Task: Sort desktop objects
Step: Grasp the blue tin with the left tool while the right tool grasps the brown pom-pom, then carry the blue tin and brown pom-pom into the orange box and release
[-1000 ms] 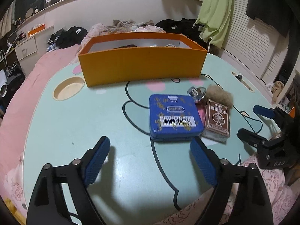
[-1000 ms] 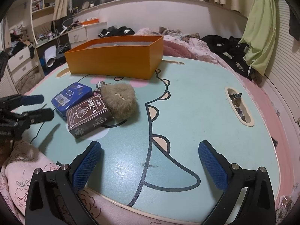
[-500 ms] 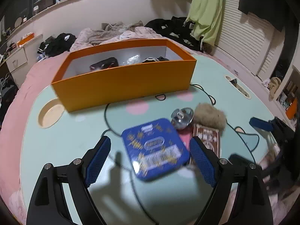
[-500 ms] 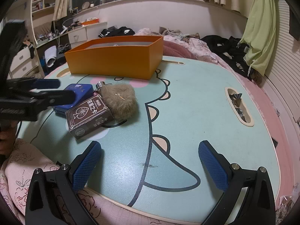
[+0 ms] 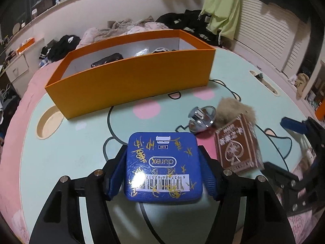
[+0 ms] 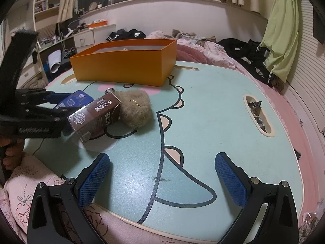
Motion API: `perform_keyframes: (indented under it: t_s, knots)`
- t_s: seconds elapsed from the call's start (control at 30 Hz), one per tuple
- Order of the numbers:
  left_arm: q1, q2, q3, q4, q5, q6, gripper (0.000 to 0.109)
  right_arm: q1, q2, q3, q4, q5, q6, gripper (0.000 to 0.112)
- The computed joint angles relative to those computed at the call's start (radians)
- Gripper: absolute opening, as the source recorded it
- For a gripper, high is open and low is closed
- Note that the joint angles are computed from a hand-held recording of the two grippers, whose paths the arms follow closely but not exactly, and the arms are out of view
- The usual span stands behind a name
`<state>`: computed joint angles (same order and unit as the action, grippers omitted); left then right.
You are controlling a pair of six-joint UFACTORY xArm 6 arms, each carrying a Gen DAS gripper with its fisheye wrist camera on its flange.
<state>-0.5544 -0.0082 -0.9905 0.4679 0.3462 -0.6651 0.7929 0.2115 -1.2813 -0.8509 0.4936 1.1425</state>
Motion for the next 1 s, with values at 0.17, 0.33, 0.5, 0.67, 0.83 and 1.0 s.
perform_keyframes:
  t_s: [0.17,0.33,0.5,0.67,0.83,1.0]
  knots:
    - [0.016,-0.074,0.082,0.072,-0.08,-0.109,0.066,-0.007,-0.011,0.006,-0.022,0.006,0.045,0.103]
    - [0.03,-0.101,0.125,0.045,-0.114,-0.131,0.066,-0.041,-0.04,0.039,-0.035,-0.074,0.114,0.092]
    - [0.027,-0.097,0.12,0.081,-0.111,-0.166,0.066,-0.039,0.003,-0.035,0.004,-0.043,0.036,0.079]
    - [0.03,-0.101,0.125,0.089,-0.113,-0.172,0.066,-0.038,0.091,-0.174,0.12,-0.016,-0.151,0.079]
    - [0.031,-0.104,0.128,0.093,-0.116,-0.177,0.066,-0.015,0.224,-0.376,0.241,0.077,-0.379,0.079]
    - [0.035,-0.105,0.134,0.072,-0.128,-0.16,0.066,-0.014,0.332,-0.502,0.449,0.126,-0.594,0.034]
